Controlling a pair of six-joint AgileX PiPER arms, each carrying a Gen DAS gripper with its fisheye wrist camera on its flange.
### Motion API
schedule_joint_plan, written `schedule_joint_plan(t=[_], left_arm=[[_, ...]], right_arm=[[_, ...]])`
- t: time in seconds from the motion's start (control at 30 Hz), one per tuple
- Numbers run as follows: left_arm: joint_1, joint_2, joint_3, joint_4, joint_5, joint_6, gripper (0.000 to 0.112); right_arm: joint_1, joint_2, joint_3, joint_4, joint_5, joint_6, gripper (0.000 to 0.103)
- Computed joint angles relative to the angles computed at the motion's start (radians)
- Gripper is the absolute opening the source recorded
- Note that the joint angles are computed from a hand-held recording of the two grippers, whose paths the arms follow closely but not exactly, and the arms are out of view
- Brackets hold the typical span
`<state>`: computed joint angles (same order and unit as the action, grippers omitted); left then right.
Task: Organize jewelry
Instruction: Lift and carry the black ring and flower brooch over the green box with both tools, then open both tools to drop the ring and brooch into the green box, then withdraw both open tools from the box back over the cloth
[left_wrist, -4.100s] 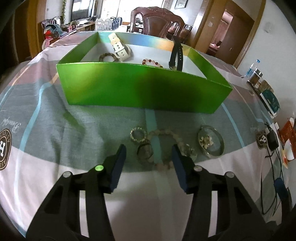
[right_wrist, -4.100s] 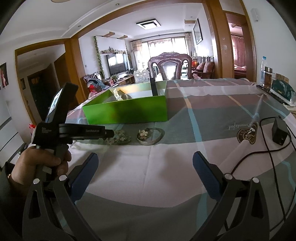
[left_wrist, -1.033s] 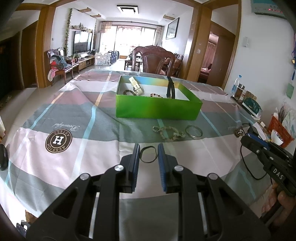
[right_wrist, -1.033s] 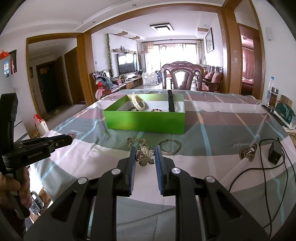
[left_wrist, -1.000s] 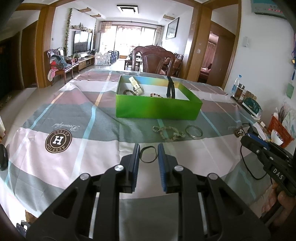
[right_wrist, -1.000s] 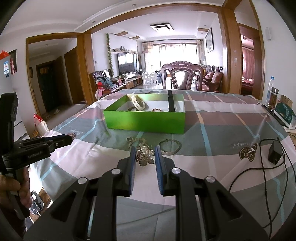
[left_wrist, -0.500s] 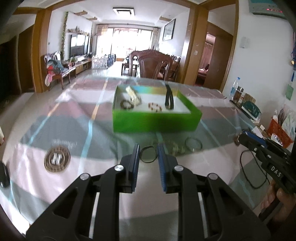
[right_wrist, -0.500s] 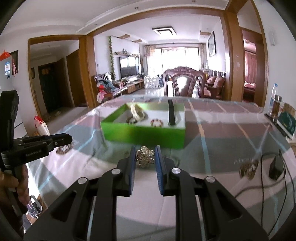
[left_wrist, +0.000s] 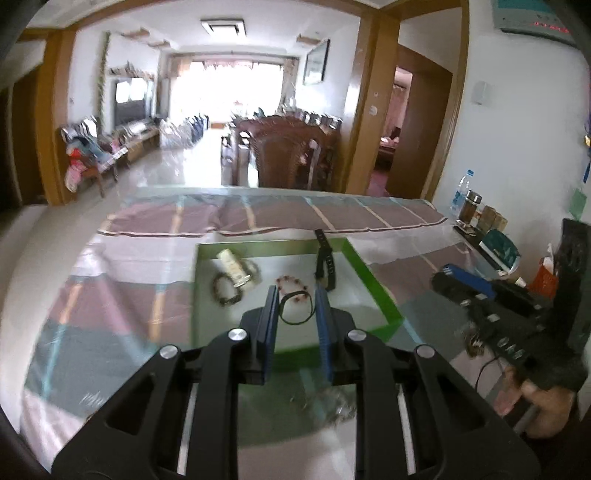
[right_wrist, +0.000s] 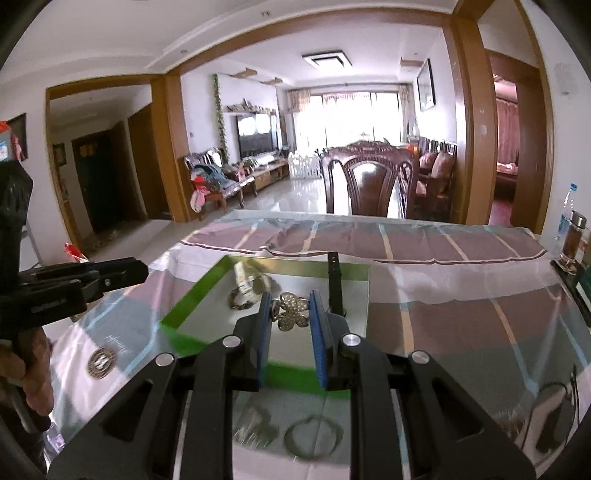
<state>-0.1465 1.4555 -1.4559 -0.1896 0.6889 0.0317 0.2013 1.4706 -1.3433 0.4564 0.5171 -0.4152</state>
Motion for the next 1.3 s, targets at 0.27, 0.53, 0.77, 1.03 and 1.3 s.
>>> schedule_joint_plan(t=[0.27,0.53,0.77,1.03,1.3], left_arm=[[-0.007,0.516,-0.552,0.041,0.248,-0.080,0.020],[0.003,0.785,-0.887,0.073,0.404,-0.146,0.036],[0.039,0.403,-0.276,0.055,-0.071,-0.157,0.086],[0.062,-0.288,0.471,0.075,-0.358,-0.166,0.099],[-0.269,-0.752,0.804,0.838,-0.100,-0.927,0.099]], right_arm=[[-0.001,0.360,-0.353,-0.154,0.120,0.168,0.020],[0.007,0.513,-0.501,-0.267,0.182,0.267,0.020],[-0.039,0.279,-0.186,-0.084,-0.036,0.141,0.069],[-0.203,-0.355,0.404,0.528,-0.066,-0.404,0.092],[0.049,-0.795,0.721,-0.073,-0.130,0.169,0.092]])
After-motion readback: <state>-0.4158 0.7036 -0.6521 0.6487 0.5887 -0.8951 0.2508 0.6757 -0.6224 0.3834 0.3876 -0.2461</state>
